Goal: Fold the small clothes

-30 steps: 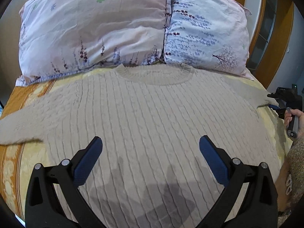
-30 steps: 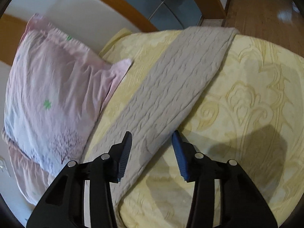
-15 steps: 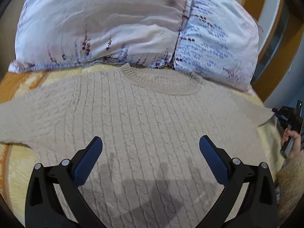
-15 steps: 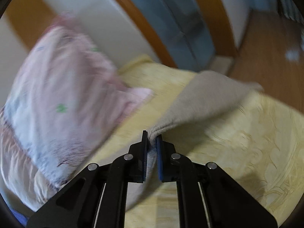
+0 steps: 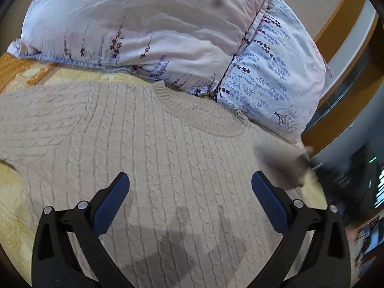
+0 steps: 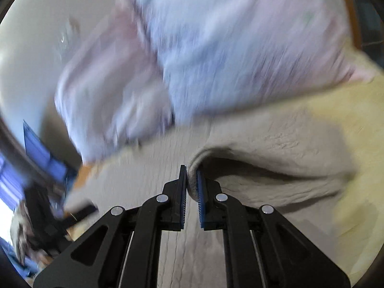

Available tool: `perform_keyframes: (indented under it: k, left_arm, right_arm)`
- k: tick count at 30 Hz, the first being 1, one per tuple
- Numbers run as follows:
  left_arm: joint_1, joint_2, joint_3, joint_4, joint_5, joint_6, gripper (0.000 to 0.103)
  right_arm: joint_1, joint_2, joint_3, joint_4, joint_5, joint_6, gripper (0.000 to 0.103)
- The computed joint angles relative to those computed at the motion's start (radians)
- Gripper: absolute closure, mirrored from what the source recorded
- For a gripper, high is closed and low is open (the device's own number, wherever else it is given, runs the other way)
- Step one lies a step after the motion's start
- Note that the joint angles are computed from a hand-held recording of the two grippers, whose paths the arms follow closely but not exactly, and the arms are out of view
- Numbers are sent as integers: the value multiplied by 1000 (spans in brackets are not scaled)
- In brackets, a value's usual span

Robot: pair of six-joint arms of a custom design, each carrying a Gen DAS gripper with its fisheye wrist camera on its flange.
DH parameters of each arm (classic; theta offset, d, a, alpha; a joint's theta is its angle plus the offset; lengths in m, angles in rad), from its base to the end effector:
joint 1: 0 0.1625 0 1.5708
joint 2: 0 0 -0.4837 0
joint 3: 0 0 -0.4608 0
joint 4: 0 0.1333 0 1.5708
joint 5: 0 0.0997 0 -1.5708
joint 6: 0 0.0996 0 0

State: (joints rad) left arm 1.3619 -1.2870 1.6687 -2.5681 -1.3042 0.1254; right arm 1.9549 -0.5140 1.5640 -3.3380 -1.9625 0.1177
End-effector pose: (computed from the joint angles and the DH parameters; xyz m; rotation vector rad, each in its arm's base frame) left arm 0.0109 -0.7178 0.4343 0.3444 2.7506 -0.8952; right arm 0.3829 -0.6931 -0.0032 0.1613 -2.7321 1.1254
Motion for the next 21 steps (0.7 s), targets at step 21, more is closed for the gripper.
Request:
perform_keyframes:
  k: [21]
  left_arm:
    - [83,-3,-71,79,-188,-156,11]
  right_arm:
    - [70,79,-166,-6,-120,-23,94]
